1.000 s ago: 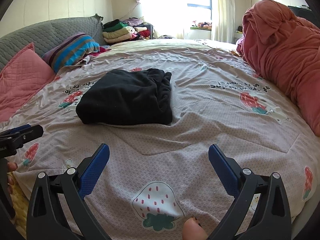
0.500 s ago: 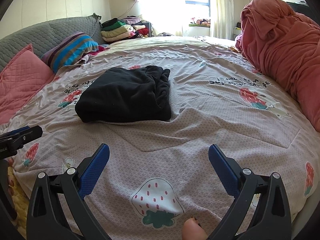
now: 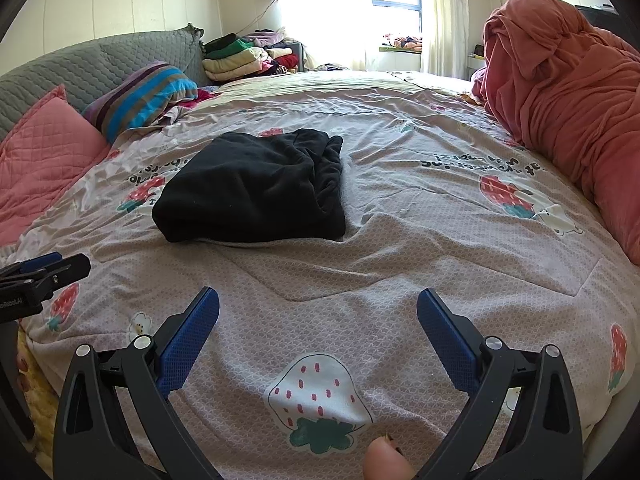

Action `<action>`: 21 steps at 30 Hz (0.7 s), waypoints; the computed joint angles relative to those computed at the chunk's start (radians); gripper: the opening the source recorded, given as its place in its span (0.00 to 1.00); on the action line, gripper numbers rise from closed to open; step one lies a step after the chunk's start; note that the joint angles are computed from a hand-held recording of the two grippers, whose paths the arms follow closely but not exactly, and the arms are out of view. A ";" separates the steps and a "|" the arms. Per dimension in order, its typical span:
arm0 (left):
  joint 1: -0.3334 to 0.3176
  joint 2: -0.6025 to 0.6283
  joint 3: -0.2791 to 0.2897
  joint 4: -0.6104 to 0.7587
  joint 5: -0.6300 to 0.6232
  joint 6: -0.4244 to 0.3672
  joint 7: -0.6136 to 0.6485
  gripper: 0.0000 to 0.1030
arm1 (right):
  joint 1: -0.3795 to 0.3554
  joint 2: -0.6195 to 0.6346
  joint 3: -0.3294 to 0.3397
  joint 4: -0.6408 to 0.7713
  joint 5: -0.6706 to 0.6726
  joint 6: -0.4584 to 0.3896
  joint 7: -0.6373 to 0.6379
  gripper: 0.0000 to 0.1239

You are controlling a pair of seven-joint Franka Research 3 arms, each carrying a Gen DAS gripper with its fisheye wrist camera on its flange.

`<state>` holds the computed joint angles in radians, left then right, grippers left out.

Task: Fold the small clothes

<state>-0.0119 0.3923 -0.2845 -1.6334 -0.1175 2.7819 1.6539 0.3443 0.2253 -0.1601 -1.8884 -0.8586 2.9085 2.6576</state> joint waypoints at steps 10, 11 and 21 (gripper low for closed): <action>-0.005 -0.003 0.005 -0.002 0.011 -0.008 -0.008 0.91 | -0.001 -0.001 0.001 -0.001 0.007 -0.001 -0.005 0.80; -0.006 -0.003 0.006 -0.002 0.013 -0.007 -0.010 0.91 | 0.000 -0.001 0.000 -0.001 0.004 -0.001 -0.002 0.80; -0.001 -0.004 0.001 -0.006 0.007 -0.001 -0.004 0.91 | -0.001 -0.002 -0.001 -0.003 0.000 0.000 -0.001 0.80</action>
